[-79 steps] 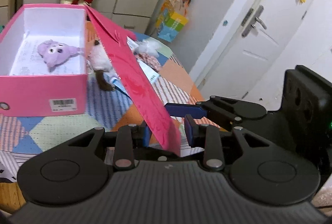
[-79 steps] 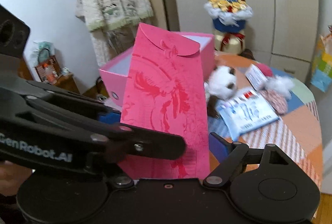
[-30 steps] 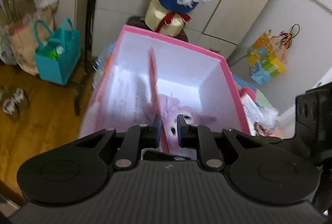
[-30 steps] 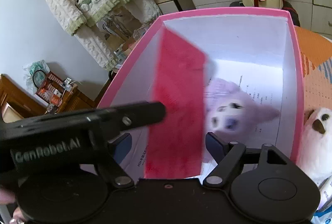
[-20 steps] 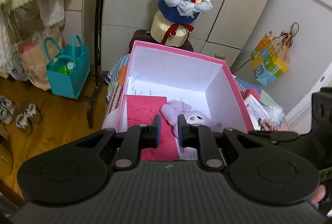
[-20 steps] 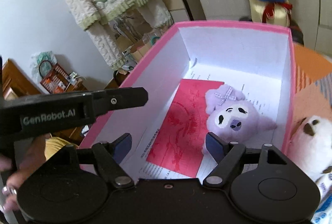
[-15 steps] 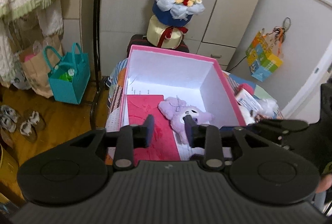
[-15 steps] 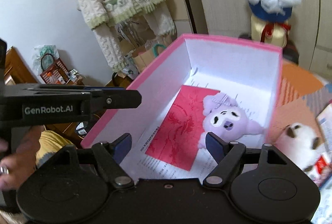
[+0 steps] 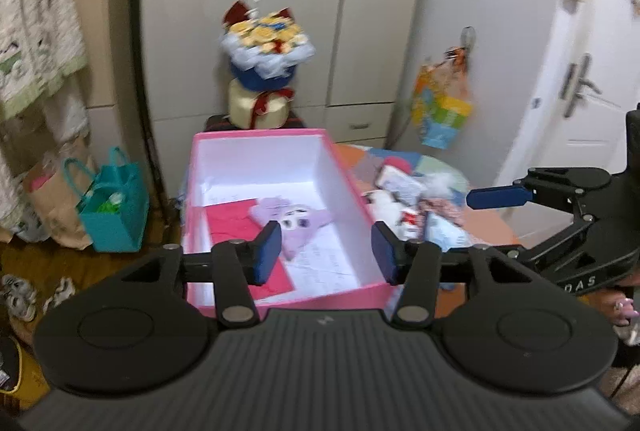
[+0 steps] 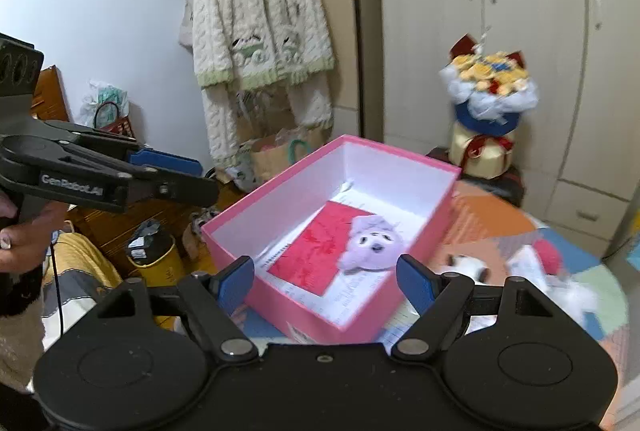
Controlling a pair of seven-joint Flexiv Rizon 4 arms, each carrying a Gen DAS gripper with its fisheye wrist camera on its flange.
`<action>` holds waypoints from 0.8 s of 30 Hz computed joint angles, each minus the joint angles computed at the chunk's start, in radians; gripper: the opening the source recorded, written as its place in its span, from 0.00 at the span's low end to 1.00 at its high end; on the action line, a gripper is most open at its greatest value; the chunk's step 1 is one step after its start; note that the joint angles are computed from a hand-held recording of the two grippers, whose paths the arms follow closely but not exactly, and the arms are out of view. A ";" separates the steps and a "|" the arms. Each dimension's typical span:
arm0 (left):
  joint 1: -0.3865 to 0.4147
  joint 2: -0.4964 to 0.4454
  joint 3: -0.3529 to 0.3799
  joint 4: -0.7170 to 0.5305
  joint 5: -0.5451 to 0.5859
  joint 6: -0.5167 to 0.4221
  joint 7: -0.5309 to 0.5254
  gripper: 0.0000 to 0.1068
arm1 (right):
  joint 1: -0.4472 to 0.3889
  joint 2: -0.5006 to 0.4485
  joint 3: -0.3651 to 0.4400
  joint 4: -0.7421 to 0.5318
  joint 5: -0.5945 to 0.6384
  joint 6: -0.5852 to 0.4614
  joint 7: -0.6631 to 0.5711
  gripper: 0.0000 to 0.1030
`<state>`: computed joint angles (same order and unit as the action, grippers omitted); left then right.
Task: Organize soft objects
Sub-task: 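Lower the envelope into the box beside the plush and open left gripper, then grasp the toothpaste tube with the left gripper while the right grasps the floral scrunchie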
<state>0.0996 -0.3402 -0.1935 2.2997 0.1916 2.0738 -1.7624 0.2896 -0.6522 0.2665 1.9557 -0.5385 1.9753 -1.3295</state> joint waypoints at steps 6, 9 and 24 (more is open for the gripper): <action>-0.108 -0.030 0.026 -0.005 -0.012 0.068 0.047 0.55 | 0.082 0.103 -0.115 0.151 0.154 0.127 -0.104 0.81; -0.134 -0.059 0.005 -0.026 -0.010 0.063 0.064 0.58 | 0.073 0.129 -0.129 0.205 0.196 0.155 -0.138 0.81; -0.302 -0.277 -0.013 -0.233 -0.171 -0.064 0.150 0.59 | -0.221 0.030 -0.042 0.199 0.010 0.126 -0.053 0.81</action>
